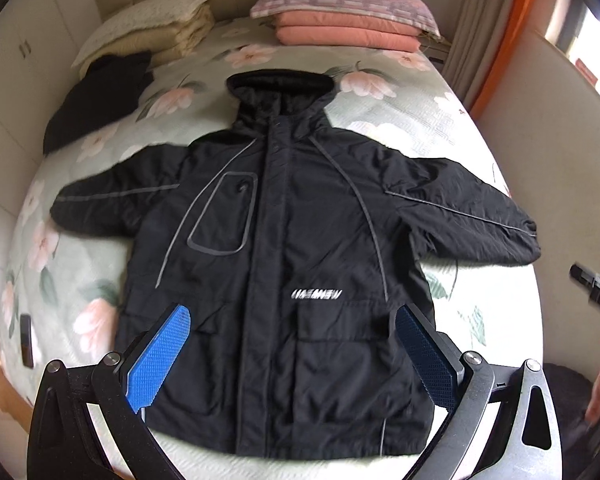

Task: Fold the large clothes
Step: 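Reach the right gripper to one sleeve cuff and grasp it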

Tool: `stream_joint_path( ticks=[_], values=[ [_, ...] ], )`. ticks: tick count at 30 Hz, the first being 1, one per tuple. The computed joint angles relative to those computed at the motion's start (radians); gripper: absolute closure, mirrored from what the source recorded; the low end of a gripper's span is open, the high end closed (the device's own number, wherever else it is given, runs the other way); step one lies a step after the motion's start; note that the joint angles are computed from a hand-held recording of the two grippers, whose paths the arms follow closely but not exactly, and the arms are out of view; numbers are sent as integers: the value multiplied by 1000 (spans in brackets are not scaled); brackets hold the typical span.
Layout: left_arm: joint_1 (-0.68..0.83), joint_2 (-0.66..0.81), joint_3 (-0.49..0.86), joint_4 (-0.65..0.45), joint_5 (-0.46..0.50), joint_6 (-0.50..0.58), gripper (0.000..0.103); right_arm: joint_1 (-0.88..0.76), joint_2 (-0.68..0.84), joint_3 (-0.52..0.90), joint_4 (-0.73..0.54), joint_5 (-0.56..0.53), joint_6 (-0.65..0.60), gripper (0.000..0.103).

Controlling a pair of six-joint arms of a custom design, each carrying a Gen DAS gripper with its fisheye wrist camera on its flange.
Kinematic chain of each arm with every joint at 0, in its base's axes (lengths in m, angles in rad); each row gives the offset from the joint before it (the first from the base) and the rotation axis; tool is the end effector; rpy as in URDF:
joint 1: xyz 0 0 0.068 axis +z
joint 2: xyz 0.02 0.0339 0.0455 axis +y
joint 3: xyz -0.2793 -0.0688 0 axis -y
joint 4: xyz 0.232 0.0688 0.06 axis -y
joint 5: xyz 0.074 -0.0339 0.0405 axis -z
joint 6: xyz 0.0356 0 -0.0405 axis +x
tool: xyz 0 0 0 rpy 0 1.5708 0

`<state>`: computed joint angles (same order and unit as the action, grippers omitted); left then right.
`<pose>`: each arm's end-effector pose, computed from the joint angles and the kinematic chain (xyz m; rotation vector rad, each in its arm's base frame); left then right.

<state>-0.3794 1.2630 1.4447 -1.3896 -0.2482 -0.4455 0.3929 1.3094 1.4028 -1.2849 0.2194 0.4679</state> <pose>0.1809 -0.0627 0.3792 -0.1515 2.7061 0.1104 0.2002 0.0746 0.3637 0.1587 2.7027 -0.0542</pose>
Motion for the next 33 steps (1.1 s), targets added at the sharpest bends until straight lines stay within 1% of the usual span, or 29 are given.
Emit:
stream_joint_path(
  ticks=[1,2,3,4,6,8,10,12,15,17,20,24,26,29,32,33],
  values=[
    [-37,13,-15,28,-28,-15,0,-105,-6,-56,67,-33,-83,2],
    [-97,30,-42,68,-75,-37,0,-197,-2,-105,133,-63,-156,3],
    [-152,54,-65,105,-124,-58,0,-313,13,-173,234,-103,-245,5],
    [-193,84,-77,126,-162,-76,0,-395,37,-211,306,-137,-301,6],
    [-235,132,-100,182,-191,-85,0,-554,132,-269,452,-240,-384,7],
    [-244,169,-119,240,-183,-90,0,-658,246,-285,561,-312,-412,9],
    [-232,202,-152,312,-136,-91,0,-736,370,-273,650,-367,-429,10],
    [-231,245,-164,350,-120,-103,0,-789,488,-250,727,-391,-441,12],
    [-242,308,-173,389,-129,-114,0,-841,643,-186,766,-451,-422,12],
    [-244,342,-173,400,-135,-121,0,-873,717,-148,777,-506,-413,12],
    [-236,378,-175,416,-122,-129,0,-881,797,-104,785,-519,-414,12],
    [-225,422,-165,428,-104,-143,0,-870,857,-74,804,-563,-419,13],
    [-218,436,-163,434,-93,-152,0,-861,875,-61,805,-584,-419,18],
    [-208,445,-161,443,-85,-154,0,-851,886,-56,814,-583,-412,20],
    [-198,447,-165,454,-86,-149,0,-864,901,-50,817,-610,-403,28],
    [-194,447,-168,459,-86,-146,0,-870,903,-52,822,-620,-396,35]
  ],
)
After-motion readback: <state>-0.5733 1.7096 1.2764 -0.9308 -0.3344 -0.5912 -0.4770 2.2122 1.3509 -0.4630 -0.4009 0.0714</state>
